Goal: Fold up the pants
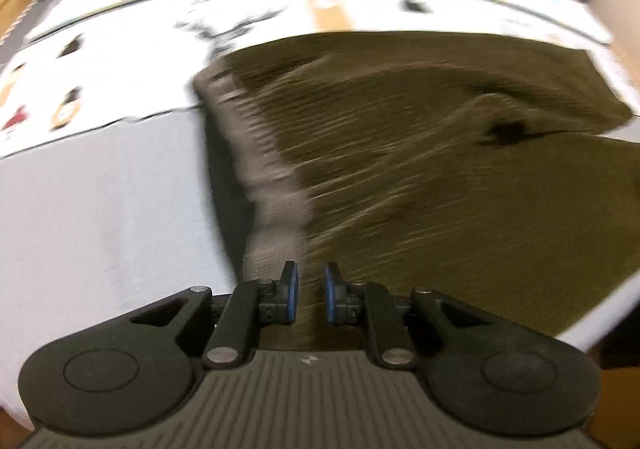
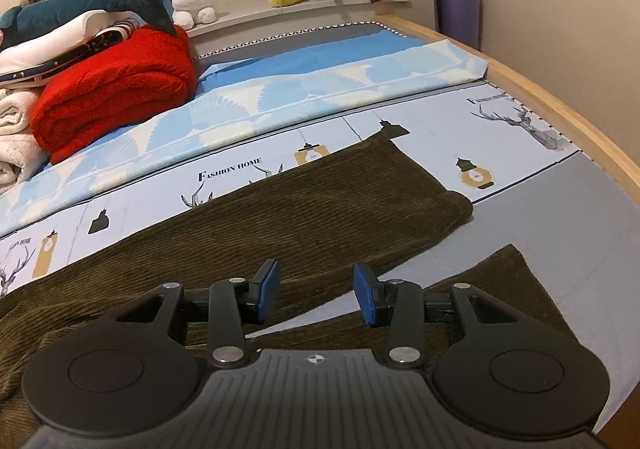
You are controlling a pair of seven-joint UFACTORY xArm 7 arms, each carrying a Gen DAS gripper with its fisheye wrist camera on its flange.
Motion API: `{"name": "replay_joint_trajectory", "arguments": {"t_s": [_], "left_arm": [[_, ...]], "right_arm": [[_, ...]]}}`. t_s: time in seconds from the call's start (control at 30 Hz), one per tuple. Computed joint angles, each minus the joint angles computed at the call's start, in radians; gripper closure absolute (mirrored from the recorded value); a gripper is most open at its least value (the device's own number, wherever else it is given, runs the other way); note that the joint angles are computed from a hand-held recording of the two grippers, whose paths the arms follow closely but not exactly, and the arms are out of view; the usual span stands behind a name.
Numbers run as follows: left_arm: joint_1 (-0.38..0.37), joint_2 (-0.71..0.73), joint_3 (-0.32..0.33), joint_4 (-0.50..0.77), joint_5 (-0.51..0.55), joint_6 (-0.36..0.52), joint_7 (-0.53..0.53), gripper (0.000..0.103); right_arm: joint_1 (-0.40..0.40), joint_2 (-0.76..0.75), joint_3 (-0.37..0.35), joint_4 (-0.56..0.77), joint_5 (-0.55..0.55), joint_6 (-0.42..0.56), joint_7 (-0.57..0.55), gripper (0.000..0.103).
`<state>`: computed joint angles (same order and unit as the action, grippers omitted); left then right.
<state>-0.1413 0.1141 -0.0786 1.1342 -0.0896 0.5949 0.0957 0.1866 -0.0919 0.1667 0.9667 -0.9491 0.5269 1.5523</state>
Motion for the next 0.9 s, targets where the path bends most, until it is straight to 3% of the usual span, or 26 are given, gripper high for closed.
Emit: {"name": "replay_joint_trajectory", "arguments": {"t_s": [0.07, 0.13, 0.17, 0.2, 0.33, 0.4, 0.63, 0.73, 0.9], "left_arm": [[0.008, 0.030, -0.022, 0.029, -0.014, 0.058, 0.031, 0.088], [-0.056, 0.104, 0.038, 0.101, 0.118, 0.211, -0.055, 0.091], [-0.062, 0.114, 0.035, 0.115, 0.158, 0.240, -0.055, 0.092], [-0.032, 0.111, 0.002, 0.119, 0.155, 0.231, -0.051, 0.091], [-0.013, 0.070, 0.008, 0.117, 0.050, 0.117, -0.126, 0.085], [-0.009, 0.068, 0.005, 0.127, 0.008, 0.053, -0.166, 0.070], [-0.067, 0.163, 0.039, 0.262, 0.160, -0.026, -0.424, 0.041], [-0.097, 0.218, 0.061, 0.329, 0.225, -0.082, -0.539, 0.040], [-0.149, 0.327, 0.095, 0.472, 0.317, -0.082, -0.656, 0.040]], "right_arm": [[-0.002, -0.006, -0.003, -0.008, 0.008, -0.003, -0.001, 0.060], [-0.006, -0.012, -0.004, -0.017, 0.015, -0.012, -0.003, 0.060], [-0.008, -0.015, -0.004, -0.022, 0.017, -0.015, -0.003, 0.060], [-0.011, -0.018, -0.004, -0.024, 0.018, -0.018, -0.003, 0.060], [-0.021, -0.021, -0.001, -0.030, 0.020, -0.036, -0.003, 0.060], [-0.024, -0.013, 0.000, -0.021, 0.018, -0.038, -0.006, 0.060], [-0.025, 0.008, -0.004, 0.003, -0.014, -0.063, 0.023, 0.060], [-0.017, 0.026, -0.005, 0.026, -0.045, -0.079, 0.035, 0.060], [0.006, 0.059, -0.015, 0.074, -0.090, -0.109, 0.036, 0.060]]}}
